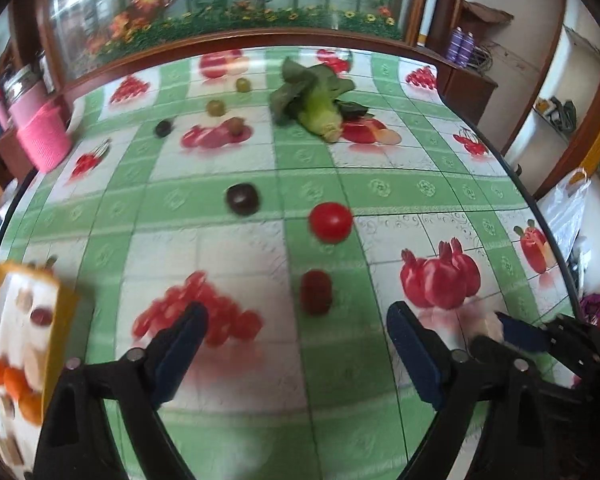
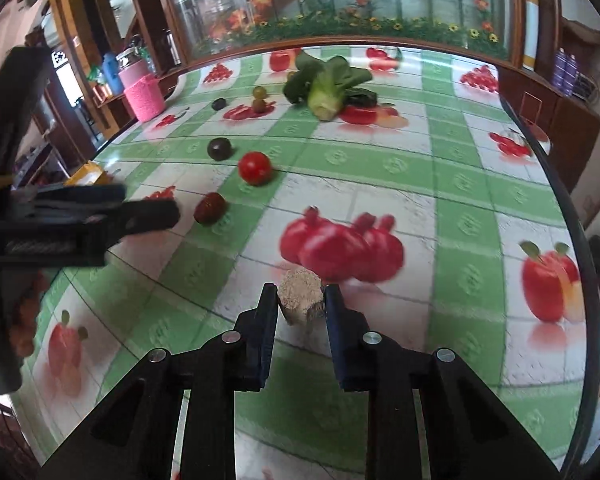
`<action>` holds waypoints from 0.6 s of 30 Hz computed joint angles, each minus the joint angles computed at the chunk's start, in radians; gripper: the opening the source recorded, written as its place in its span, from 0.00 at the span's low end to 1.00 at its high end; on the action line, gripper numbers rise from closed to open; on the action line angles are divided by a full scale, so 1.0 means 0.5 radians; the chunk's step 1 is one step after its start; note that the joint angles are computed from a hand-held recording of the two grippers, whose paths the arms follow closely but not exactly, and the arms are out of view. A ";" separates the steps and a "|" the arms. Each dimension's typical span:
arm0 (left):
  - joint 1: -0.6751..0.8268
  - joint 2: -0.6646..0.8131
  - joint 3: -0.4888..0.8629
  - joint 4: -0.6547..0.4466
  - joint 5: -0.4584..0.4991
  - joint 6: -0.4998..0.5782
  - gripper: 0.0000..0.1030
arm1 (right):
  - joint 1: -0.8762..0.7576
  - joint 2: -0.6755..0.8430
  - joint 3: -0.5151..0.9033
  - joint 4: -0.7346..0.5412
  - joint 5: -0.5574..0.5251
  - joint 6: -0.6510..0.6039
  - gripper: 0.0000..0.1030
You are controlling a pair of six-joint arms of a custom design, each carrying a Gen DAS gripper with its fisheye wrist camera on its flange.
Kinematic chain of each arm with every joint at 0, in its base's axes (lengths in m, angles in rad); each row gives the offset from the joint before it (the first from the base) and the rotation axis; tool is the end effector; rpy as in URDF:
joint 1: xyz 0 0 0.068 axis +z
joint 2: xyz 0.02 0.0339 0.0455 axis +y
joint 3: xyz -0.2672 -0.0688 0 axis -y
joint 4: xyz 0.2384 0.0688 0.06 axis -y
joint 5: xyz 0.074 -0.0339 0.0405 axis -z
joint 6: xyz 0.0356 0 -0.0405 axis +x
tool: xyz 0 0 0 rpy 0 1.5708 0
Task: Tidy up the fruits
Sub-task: 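Grasp a tan cube with the right tool while the left grasps a red date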
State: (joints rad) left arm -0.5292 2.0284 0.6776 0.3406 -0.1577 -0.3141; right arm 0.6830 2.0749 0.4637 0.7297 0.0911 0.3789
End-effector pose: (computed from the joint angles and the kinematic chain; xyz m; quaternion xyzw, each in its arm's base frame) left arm 0.2675 -0.1500 0.0412 0.0812 0.9548 -0.0438 0.2826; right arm 0.2107 0.1673 0.0224 -0.1272 0.9317 0.1339 0.3127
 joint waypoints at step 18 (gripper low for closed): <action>0.018 -0.351 -0.441 0.214 0.209 -0.001 0.21 | 0.161 -0.177 -0.134 0.016 0.116 0.241 0.23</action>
